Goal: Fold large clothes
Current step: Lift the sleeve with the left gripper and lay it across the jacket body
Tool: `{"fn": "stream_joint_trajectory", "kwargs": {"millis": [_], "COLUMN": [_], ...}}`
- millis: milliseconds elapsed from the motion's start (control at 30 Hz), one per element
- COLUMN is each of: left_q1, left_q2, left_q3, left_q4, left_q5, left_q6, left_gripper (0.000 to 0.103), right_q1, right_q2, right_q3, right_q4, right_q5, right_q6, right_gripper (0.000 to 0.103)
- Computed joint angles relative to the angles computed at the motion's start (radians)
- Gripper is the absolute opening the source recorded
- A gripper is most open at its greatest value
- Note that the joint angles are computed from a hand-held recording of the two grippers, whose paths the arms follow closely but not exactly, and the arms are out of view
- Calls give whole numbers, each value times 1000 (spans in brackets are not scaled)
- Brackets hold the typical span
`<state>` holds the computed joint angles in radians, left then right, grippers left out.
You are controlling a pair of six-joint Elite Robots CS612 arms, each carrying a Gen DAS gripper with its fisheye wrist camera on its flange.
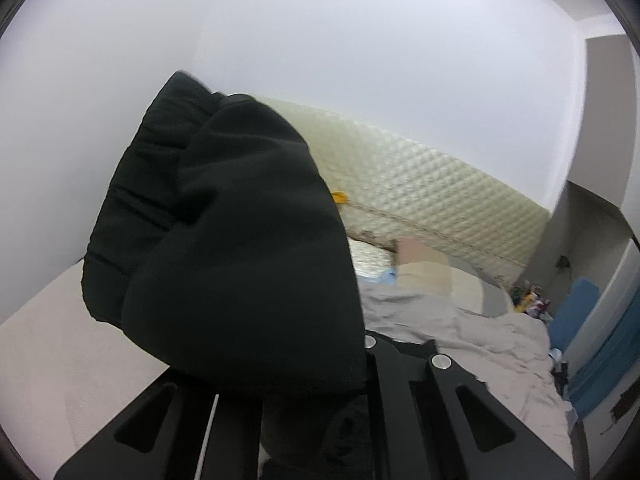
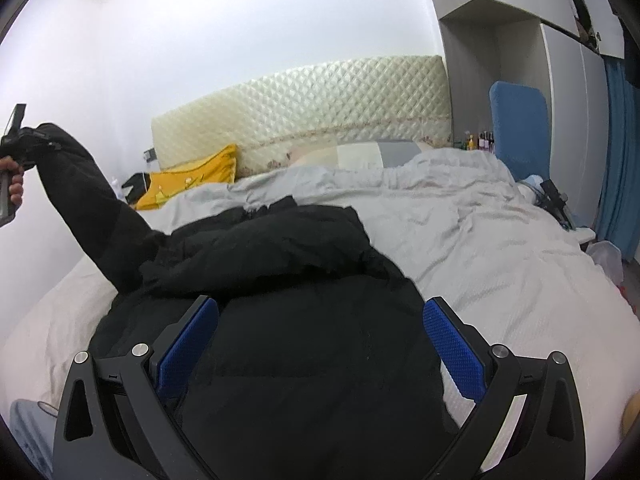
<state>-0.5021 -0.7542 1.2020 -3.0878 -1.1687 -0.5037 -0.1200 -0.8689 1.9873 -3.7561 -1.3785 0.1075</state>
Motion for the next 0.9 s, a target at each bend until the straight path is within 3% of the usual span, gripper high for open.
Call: {"fn": "stream_joint_trajectory", "kwargs": {"millis": [300, 633, 900], "left_q1": [-83, -157, -183], "left_q2": [68, 231, 391], "left_q3": [-147, -390, -610], "left_q4": [100, 240, 358], "left_q5": [17, -26, -82], "left_q6": [62, 138, 139], "left_gripper": [8, 9, 9], "right_q1": [-25, -43, -49], "right_q2": [-9, 0, 8], "right_q3": [8, 9, 3], "right_q4": [-7, -29, -36], "right_q5": [21, 52, 50], "right_q6": [24, 49, 41], "right_gripper": [103, 103, 103]}}
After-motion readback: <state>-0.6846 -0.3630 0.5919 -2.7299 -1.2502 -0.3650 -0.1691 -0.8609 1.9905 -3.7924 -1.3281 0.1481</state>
